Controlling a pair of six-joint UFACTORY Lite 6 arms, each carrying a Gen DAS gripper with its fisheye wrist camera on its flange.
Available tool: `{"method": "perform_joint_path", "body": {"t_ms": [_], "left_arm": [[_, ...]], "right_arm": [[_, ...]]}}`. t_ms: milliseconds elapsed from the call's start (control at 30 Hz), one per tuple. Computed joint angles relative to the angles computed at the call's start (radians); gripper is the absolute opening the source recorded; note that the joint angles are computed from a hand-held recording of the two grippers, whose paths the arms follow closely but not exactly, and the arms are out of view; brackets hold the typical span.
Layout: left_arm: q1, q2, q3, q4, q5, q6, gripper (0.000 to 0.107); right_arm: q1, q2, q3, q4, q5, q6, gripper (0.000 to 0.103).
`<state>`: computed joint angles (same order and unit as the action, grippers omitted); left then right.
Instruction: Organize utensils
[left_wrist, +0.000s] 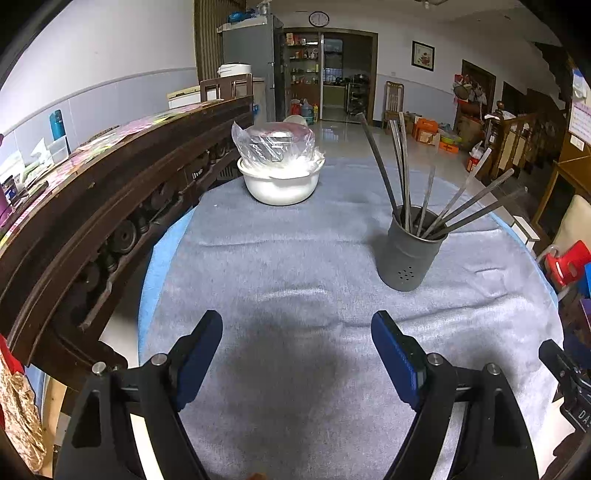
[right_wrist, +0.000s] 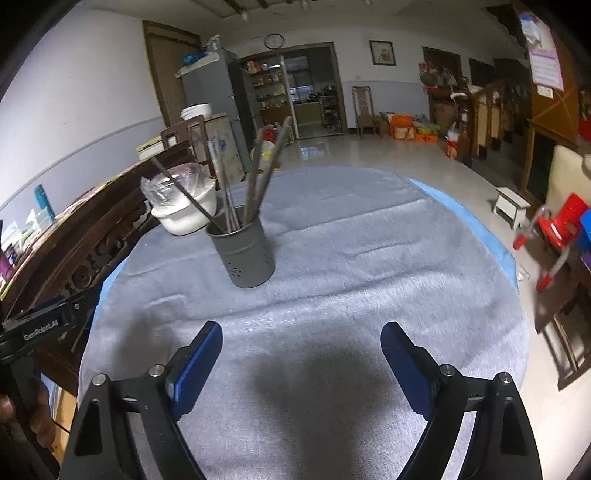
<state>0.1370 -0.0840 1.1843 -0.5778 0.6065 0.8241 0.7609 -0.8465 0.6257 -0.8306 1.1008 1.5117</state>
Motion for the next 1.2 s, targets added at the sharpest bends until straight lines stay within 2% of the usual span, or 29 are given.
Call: {"method": "perform_joint_path", "body": {"t_ms": [300,433,533,833,967,1200], "left_arm": [[-0.041,0.017,0.018,0.012,0.012,-0.025,0.083],[-0.053,-0.001,0.016,-0.001,0.015,-0.006,0.083],[-0.063,-0.011,0.016,0.01,0.014,-0.008,0.088],[-0.073,-0.027,0.025,0.041,0.026,-0.027,0.093],[-0.061,-0.033,0.025,-0.004,0.042,0.013,0.093],[-0.071,-0.046,0.033,0.017,0.038,-0.02,0.093]], "right_arm": [[0.016,0.005,0.009,-0.023,0.015,0.008,0.09],[0.062,0.027,0.033,-0.064,0.052,0.025,0.09],[0.082,0.041,0.051,-0.077,0.065,0.025,0.09],[0.131,0.055,0.086,-0.098,0.115,0.031,0.09],[0.151,0.063,0.1,-0.107,0.134,0.034,0.09],[0.222,0.067,0.126,-0.142,0.203,0.06,0.09]]}}
